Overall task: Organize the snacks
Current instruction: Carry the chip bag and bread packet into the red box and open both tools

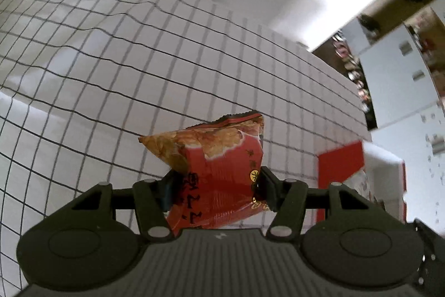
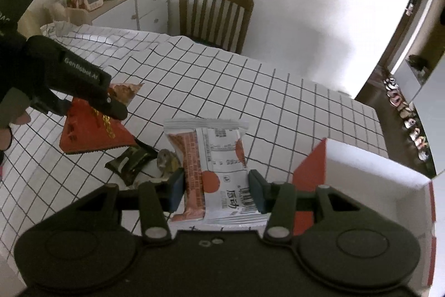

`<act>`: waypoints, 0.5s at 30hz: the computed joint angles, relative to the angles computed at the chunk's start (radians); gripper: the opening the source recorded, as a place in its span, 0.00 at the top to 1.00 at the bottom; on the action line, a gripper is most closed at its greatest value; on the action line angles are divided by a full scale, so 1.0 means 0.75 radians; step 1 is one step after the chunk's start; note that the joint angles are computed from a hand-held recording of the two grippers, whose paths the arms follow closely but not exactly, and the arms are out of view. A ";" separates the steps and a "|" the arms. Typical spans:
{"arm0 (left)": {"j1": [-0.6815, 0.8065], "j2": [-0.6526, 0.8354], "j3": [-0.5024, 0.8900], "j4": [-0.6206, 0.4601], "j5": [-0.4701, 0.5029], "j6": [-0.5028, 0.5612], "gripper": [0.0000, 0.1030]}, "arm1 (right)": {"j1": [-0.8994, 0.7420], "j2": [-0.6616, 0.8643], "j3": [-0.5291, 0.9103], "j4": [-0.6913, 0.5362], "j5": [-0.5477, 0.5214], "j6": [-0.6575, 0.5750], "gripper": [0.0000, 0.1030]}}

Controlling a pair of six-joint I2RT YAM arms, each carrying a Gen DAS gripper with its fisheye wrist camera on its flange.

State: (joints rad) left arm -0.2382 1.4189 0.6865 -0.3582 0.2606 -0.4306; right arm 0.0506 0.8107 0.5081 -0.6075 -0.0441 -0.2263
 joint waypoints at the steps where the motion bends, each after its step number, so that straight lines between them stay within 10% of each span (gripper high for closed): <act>1: -0.020 -0.025 -0.005 -0.017 0.000 0.004 0.42 | -0.010 -0.037 0.004 -0.038 -0.003 0.002 0.54; 15: -0.401 -0.313 -0.017 -0.210 -0.095 -0.092 0.42 | -0.378 -0.398 0.092 -0.476 -0.209 -0.175 0.54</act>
